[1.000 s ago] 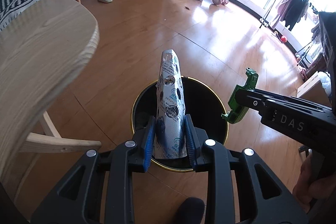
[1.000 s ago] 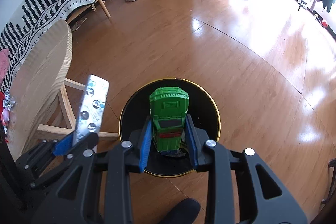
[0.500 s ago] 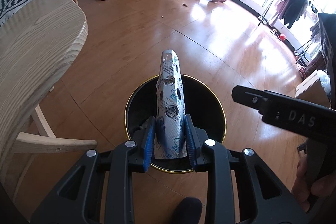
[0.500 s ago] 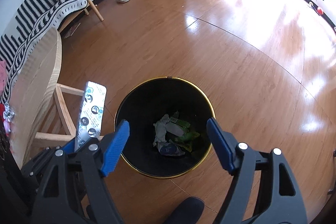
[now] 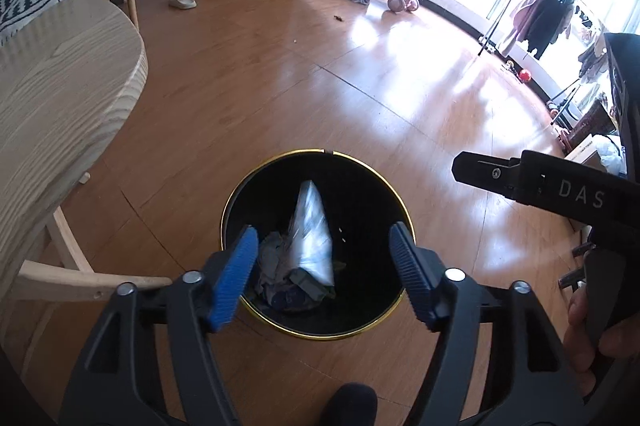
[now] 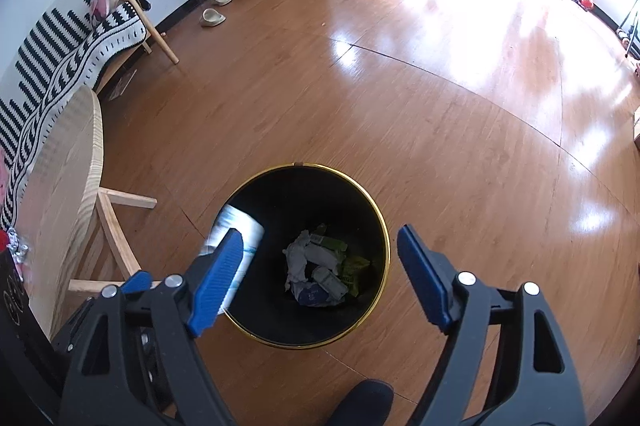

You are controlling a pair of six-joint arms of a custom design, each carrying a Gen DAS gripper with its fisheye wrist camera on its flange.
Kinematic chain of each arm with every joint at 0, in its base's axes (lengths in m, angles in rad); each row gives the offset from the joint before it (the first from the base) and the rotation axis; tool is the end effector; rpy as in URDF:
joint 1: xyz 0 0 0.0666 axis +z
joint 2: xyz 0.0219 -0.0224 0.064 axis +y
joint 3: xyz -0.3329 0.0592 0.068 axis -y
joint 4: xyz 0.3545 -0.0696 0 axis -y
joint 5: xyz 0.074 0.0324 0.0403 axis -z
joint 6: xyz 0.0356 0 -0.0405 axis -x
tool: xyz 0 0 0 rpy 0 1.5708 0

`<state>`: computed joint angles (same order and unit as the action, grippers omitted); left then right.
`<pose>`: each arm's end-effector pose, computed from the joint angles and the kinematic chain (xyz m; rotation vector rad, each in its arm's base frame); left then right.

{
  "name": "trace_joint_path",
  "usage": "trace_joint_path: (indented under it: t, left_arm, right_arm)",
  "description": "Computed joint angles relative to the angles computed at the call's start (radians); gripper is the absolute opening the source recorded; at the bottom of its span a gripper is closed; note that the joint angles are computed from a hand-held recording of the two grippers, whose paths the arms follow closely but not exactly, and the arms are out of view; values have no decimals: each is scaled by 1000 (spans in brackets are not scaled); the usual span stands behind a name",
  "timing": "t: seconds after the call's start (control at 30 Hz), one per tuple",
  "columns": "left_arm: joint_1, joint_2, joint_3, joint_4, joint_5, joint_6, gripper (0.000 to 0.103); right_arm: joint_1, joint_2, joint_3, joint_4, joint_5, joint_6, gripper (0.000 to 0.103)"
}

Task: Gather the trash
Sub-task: 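Carry both items to the bin and open both tools over it, then move both open tools back to the table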

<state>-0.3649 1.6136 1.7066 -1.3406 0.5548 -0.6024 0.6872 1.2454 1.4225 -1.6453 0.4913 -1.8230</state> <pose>0.4509 -0.1927 0.3943 1.3534 2.3096 -0.7044 0.2733 0.2021 0.4254 1.4500 2.2094 -0.0767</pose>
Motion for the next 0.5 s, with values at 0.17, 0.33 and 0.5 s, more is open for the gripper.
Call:
trace_joint_path:
  t: [0.17, 0.33, 0.5]
  left_arm:
    - [6, -9, -3, 2, 3, 2, 79]
    - [34, -13, 33, -20, 9, -12, 87]
    - [118, 5, 135, -58, 32, -64, 92]
  right_arm:
    - [2, 9, 14, -4, -2, 13, 77]
    - [0, 57, 84, -18, 11, 41, 83]
    - [-5, 155, 224, -19, 39, 104, 86]
